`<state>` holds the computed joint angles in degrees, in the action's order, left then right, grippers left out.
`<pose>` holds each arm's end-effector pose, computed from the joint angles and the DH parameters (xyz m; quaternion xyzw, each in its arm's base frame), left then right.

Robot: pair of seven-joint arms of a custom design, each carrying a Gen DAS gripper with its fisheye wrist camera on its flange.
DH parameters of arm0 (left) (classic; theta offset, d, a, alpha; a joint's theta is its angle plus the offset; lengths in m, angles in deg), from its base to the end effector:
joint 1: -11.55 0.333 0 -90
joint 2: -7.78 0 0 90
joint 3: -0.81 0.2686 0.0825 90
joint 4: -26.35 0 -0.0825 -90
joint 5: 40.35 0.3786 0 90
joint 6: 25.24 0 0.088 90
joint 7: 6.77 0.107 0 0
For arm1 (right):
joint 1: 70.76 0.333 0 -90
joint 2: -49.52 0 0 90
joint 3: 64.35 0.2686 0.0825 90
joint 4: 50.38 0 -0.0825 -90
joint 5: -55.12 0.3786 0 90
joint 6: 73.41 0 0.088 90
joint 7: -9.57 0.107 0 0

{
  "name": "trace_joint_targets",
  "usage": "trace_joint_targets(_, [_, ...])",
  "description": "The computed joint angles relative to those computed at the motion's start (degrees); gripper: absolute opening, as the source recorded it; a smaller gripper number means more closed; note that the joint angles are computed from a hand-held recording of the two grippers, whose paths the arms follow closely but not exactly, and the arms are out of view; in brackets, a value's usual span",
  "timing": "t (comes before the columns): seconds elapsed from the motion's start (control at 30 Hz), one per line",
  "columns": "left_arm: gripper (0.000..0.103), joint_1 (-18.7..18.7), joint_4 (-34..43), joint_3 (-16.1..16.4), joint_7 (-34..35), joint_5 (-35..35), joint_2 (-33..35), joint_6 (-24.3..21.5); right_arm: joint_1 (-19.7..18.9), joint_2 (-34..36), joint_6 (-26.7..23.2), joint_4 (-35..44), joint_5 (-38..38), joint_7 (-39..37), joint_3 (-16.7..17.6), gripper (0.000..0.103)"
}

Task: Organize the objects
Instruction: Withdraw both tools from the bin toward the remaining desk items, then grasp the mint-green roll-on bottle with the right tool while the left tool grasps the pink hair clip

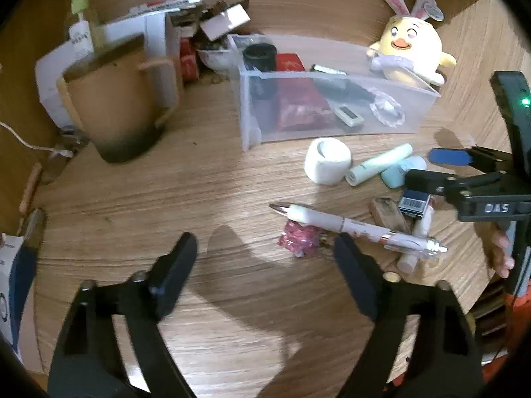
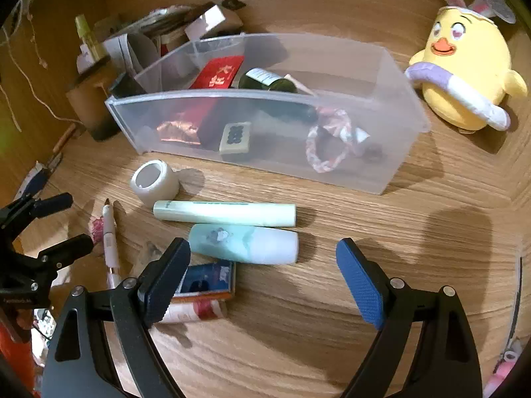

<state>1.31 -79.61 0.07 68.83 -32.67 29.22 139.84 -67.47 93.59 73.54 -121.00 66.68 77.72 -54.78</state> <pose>0.6472 -0.1327 0.3572 -0.6501 0.6872 -0.2536 0.2020 0.7448 0.1292 0.3465 -0.7904 0.5311 -0.1304 0.2760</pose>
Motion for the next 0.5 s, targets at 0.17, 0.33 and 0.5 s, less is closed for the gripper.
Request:
trace_joint_targets(0.17, [0.067, 2.3, 0.8, -3.0, 5.6, -4.7, 1.1, -0.3, 2.7, 1.1, 0.5, 0.9, -3.2, 2.7, -2.1, 0.09])
trace_joint_targets(0.33, [0.047, 1.2, 1.1, -2.3, 6.6, -4.3, 1.6, 0.7, 4.2, 1.0, 2.8, 0.0, -6.9, 4.4, -3.2, 0.09])
trace_joint_targets(0.5, [0.027, 0.7, 0.4, -1.8, 7.3, -4.8, 1.7, 3.2, 2.6, 0.1, 4.7, -2.0, -6.5, 3.0, -1.3, 0.077])
